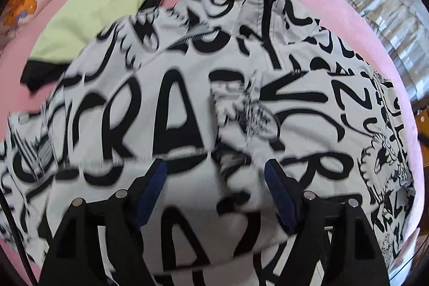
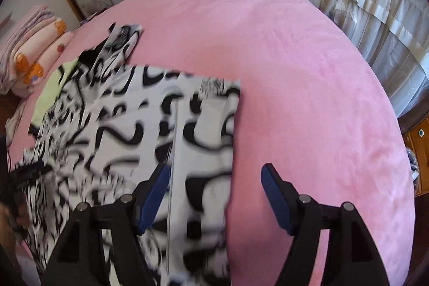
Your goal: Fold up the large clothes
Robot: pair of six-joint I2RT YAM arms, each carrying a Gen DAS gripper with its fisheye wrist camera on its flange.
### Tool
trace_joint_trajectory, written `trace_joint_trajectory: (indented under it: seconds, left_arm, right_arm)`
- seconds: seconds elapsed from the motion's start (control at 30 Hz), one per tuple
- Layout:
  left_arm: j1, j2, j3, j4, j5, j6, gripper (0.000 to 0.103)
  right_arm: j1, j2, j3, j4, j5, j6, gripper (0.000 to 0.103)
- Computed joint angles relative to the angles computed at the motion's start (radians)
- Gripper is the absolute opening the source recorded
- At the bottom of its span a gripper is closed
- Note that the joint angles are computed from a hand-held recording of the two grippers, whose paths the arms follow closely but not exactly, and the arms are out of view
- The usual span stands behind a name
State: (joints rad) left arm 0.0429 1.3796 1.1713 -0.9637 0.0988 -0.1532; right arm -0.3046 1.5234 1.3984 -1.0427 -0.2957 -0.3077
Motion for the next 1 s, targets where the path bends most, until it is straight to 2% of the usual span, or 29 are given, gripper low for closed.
trace_joint_trajectory:
  seconds: [0.1,0.2,0.27,0.3,0.4,0.5,0.53,0.57,0.63,0.73,0.77,0.83,0.9,0.97,1.0]
  left_arm:
    - [0.013,-0.050,-0.091,0.041,0.031,-0.029,0.068]
    - [-0.011,-0.077,-0.145,0.090,0.028,-0.097,0.052]
    - [-0.025,-0.080,-0.177,0.127,0.048,-0.109,0.025]
    - [-0.045,-0.095,-0.199,0.138,0.021,-0.103,0.026]
    - [-0.094,-0.081,-0.229,0.181,-0.050,-0.102,0.025]
    - [-0.079,-0.078,-0.223,0.172,-0.034,-0.113,0.027]
    - [-0.078,-0.080,-0.210,0.150,-0.038,-0.116,0.030]
    - [-0.081,-0.085,-0.196,0.126,-0.053,-0.119,0.038]
    - [-0.111,-0.121,-0.179,0.088,-0.135,-0.142,0.046]
    - [-0.192,-0.192,-0.161,0.062,-0.277,-0.196,0.048]
    - [-0.208,-0.214,-0.158,0.062,-0.284,-0.221,0.048]
    - [-0.240,-0.235,-0.146,0.077,-0.264,-0.268,0.048]
    - [-0.282,-0.209,-0.125,0.092,-0.250,-0.295,0.048]
    - [-0.330,-0.146,-0.101,0.112,-0.253,-0.321,0.048]
    - [-0.356,-0.102,-0.086,0.126,-0.249,-0.338,0.048]
  right_arm:
    - [-0.029,-0.112,-0.145,-0.016,-0.024,-0.032,0.071]
    - [-0.009,-0.171,-0.264,0.022,0.015,-0.038,0.071]
    - [0.001,-0.168,-0.319,0.059,0.023,-0.033,0.050]
    - [-0.003,-0.168,-0.334,0.070,0.019,-0.031,0.038]
    - [-0.047,-0.189,-0.411,0.150,-0.016,-0.025,0.038]
    - [-0.061,-0.189,-0.433,0.171,-0.017,0.014,0.048]
    - [-0.069,-0.189,-0.418,0.153,-0.020,0.025,0.051]
    - [-0.077,-0.200,-0.396,0.126,-0.023,0.038,0.054]
    - [-0.065,-0.265,-0.379,0.109,0.013,0.063,0.061]
    - [0.024,-0.430,-0.408,0.161,0.148,0.120,0.062]
    - [0.072,-0.496,-0.421,0.187,0.178,0.140,0.062]
    - [0.132,-0.542,-0.420,0.200,0.154,0.168,0.062]
    - [0.254,-0.509,-0.399,0.187,0.108,0.225,0.061]
    - [0.376,-0.455,-0.401,0.206,0.102,0.288,0.060]
    - [0.433,-0.437,-0.413,0.231,0.113,0.315,0.057]
